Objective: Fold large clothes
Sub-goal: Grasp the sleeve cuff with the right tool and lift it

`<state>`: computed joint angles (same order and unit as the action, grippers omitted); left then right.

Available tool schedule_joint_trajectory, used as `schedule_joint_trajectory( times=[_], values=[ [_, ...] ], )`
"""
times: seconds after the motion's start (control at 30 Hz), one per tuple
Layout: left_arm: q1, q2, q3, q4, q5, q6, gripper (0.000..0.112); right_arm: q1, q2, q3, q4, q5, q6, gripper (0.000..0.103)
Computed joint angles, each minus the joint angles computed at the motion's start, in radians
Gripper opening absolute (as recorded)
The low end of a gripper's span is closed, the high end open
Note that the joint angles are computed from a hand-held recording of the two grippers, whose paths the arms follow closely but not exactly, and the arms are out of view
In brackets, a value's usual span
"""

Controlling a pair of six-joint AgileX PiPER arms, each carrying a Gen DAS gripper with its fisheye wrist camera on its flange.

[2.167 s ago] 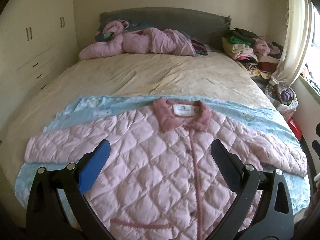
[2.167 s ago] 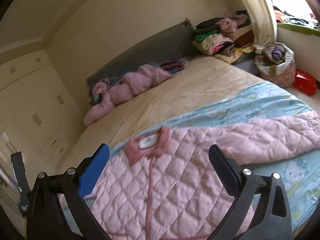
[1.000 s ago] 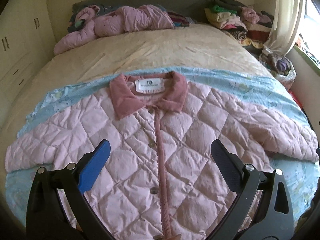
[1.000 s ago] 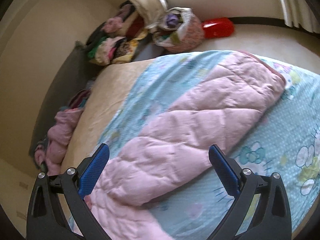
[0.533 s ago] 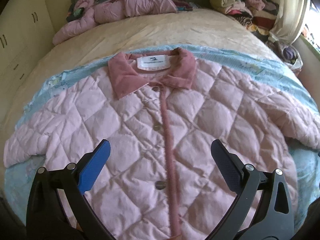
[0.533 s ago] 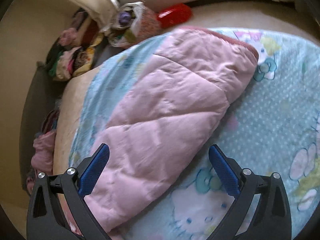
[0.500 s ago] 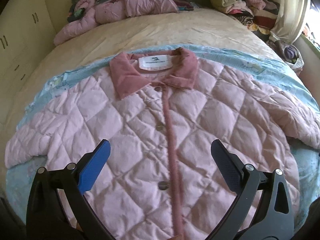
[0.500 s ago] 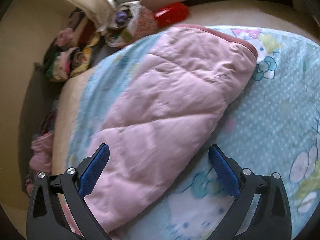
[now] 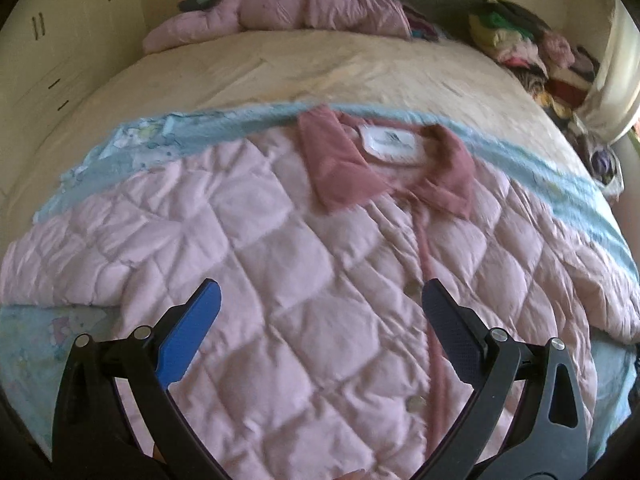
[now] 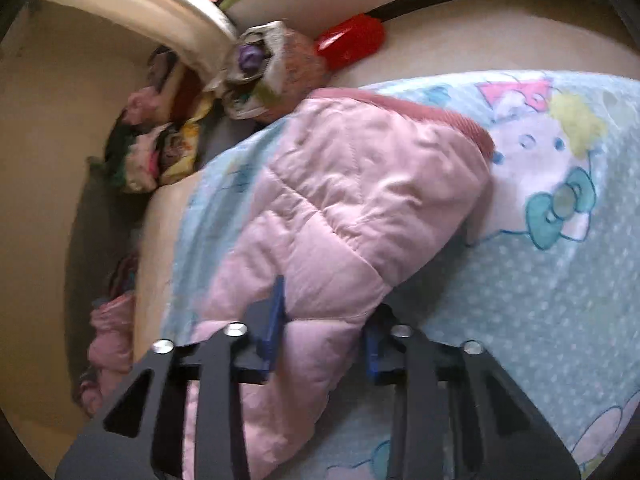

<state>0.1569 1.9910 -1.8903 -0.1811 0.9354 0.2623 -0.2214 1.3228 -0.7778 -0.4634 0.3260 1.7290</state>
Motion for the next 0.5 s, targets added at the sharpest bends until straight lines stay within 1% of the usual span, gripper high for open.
schedule_joint_trajectory(
  times=[0.03, 0.07, 0.17, 0.23, 0.37, 0.5],
  values=[
    [0.014, 0.006, -0.011, -0.008, 0.001, 0.010, 0.094, 0.008, -0.010, -0.017, -0.028, 0.008, 0.002, 0.021],
    [0.024, 0.011, -0.019, -0.010, 0.001, 0.011, 0.094, 0.035, -0.025, -0.041, -0.096, 0.026, 0.037, 0.019],
    [0.074, 0.037, -0.064, -0.072, 0.034, 0.028, 0.094, 0.092, -0.052, -0.099, -0.169, 0.070, 0.071, 0.017],
    [0.097, 0.055, -0.093, -0.107, 0.056, 0.042, 0.094, 0.159, -0.055, -0.173, -0.232, 0.131, 0.086, 0.016],
    [0.125, 0.073, -0.131, -0.128, 0.078, 0.064, 0.094, 0.318, -0.025, -0.343, -0.346, 0.250, 0.089, 0.015],
    [0.168, 0.081, -0.174, -0.200, 0.119, 0.100, 0.094, 0.422, 0.027, -0.496, -0.374, 0.296, 0.059, 0.015]
  ],
)
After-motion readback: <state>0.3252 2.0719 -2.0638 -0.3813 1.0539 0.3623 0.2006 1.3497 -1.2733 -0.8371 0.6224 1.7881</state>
